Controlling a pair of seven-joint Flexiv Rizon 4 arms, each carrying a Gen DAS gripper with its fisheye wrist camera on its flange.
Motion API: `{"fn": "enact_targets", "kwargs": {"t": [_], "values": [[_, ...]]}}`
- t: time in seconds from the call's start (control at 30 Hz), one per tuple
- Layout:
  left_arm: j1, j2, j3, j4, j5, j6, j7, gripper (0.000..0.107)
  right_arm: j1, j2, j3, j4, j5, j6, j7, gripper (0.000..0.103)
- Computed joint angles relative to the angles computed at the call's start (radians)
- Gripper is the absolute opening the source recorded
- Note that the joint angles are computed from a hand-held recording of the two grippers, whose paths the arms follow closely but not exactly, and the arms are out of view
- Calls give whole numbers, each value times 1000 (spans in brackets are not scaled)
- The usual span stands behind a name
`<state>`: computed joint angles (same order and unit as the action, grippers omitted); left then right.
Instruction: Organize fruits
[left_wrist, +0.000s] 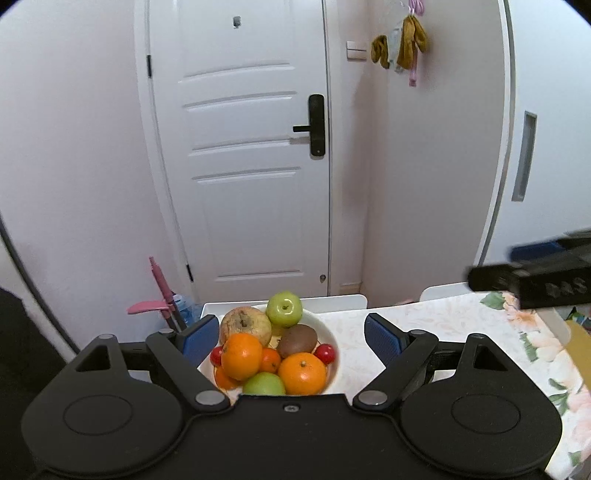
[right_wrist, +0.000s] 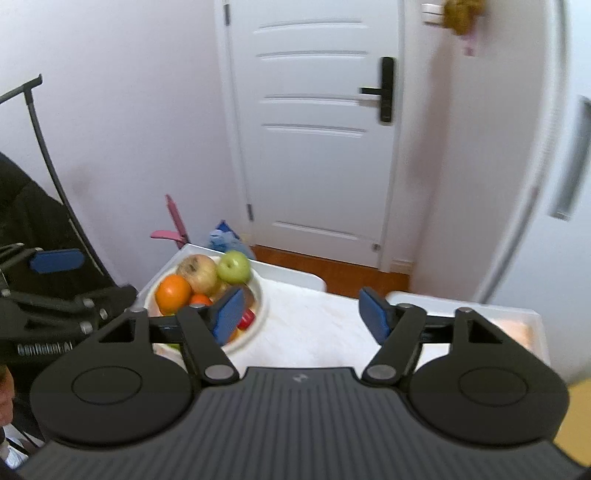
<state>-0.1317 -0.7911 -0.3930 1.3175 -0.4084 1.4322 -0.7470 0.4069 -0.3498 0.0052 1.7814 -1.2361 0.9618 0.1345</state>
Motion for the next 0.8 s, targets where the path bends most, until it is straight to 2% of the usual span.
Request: {"fn": "enact_targets", "kwargs": {"t": [0.07, 0.13, 0.2, 0.3, 0.4, 0.57, 0.8], "values": [[5, 41, -1, 56, -6, 22, -20, 89, 13, 50, 18, 51, 6, -51, 28, 92], [19, 76, -19, 112, -11, 47, -29, 89, 22, 90, 40, 91, 7, -112, 63, 101], [38, 103, -46, 163, -14, 72, -30, 90, 25, 120, 65, 123, 13, -155, 91, 101], [58, 139, -75, 229, -12, 99, -40, 103, 32, 150, 101, 155, 51, -225, 122, 103], [95, 164, -126, 293, -3, 135, -42, 103, 43, 167, 123, 182, 47, -286, 161, 103], [97, 194, -120, 341, 18, 138, -78, 103, 45, 178, 144, 208, 68, -305, 184, 103], [127, 212, -152, 386, 46, 170, -106, 103, 46, 194, 156, 228, 71, -322, 200, 103]]}}
